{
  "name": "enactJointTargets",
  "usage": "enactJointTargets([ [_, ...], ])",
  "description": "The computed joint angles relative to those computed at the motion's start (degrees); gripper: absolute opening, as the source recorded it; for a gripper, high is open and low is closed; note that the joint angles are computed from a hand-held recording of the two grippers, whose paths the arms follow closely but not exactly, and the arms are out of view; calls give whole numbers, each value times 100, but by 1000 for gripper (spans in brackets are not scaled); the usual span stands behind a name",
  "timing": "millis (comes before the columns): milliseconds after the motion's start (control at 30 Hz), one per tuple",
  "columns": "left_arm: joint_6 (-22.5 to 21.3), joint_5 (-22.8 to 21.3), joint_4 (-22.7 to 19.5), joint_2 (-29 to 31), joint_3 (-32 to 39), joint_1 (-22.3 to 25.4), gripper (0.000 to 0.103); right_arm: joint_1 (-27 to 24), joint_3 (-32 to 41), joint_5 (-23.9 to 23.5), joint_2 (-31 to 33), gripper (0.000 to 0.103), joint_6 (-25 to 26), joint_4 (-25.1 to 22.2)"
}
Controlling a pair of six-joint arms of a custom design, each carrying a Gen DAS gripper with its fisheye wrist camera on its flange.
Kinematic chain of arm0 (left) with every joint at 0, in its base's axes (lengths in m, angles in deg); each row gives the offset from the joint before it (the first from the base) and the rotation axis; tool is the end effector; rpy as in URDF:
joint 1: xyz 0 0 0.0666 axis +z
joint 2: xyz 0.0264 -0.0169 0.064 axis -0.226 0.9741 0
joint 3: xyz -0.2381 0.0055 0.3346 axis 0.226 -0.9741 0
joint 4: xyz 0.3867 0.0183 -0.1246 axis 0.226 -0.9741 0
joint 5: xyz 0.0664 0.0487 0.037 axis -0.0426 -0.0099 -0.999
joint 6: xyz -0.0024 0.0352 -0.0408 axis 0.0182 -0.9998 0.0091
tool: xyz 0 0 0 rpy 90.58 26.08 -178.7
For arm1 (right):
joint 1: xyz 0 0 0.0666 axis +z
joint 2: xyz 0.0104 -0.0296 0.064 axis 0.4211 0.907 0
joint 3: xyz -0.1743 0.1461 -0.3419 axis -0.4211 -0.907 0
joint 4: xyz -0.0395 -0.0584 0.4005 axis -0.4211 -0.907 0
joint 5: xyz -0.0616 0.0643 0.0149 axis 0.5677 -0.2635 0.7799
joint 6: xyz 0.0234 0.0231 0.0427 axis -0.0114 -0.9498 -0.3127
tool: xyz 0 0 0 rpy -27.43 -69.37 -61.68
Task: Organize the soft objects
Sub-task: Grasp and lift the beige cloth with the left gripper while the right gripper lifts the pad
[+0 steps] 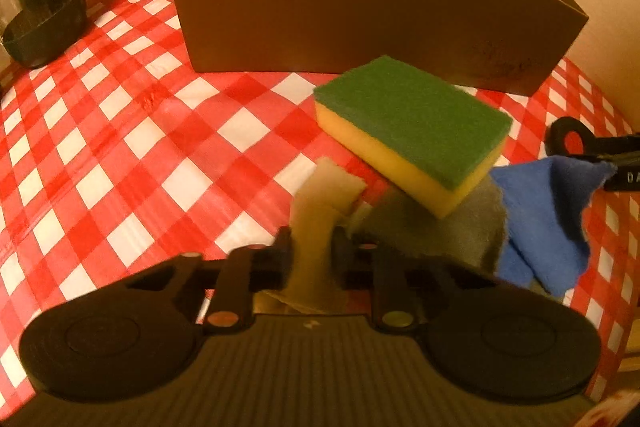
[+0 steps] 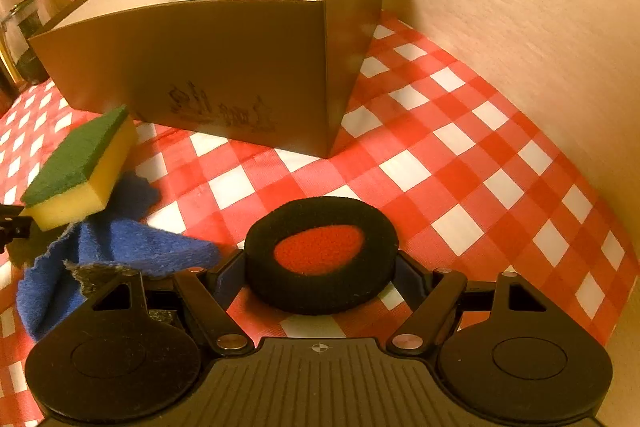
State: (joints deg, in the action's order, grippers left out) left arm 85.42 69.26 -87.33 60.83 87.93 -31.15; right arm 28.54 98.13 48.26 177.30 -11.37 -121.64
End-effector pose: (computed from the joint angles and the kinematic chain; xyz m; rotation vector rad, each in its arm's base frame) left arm 0.6168 -0.1962 0.4605 -0.1841 2.6381 -0.0420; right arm 0.6696 0.0492 0.4748 -0.4596 2.5483 0.2047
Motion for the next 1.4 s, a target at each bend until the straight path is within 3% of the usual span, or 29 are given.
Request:
enactJointTargets([
  [267, 735, -177, -255, -465, -537, -74, 14, -21, -84, -77, -79, 77, -13, 7],
  [367, 1033, -194, -316, -701, -816, -88, 17, -30, -173, -89, -133, 77, -16, 9],
  [433, 1161, -202, -370, -788, -903, -92, 25, -41, -208, -96, -156, 77, -4, 6],
  [700, 1084, -237, -337, -705, -795, -93, 34, -91, -203, -121, -211, 77, -1, 39],
  [800, 1079, -209, -368, -631, -736, -103, 31, -112, -169, -159, -240, 77, -23, 59],
  [833, 1036, -234, -375, -629, -732, -119, 19, -119, -167, -171, -255, 77, -31, 69],
  [933, 1044, -198, -390, -641, -738, -131, 12, -134, -161, -216, -300, 77, -52, 86],
  [1400, 1142, -561, -350, -809, -623, -251, 10, -151, -133, -471, -544, 77, -50, 211],
])
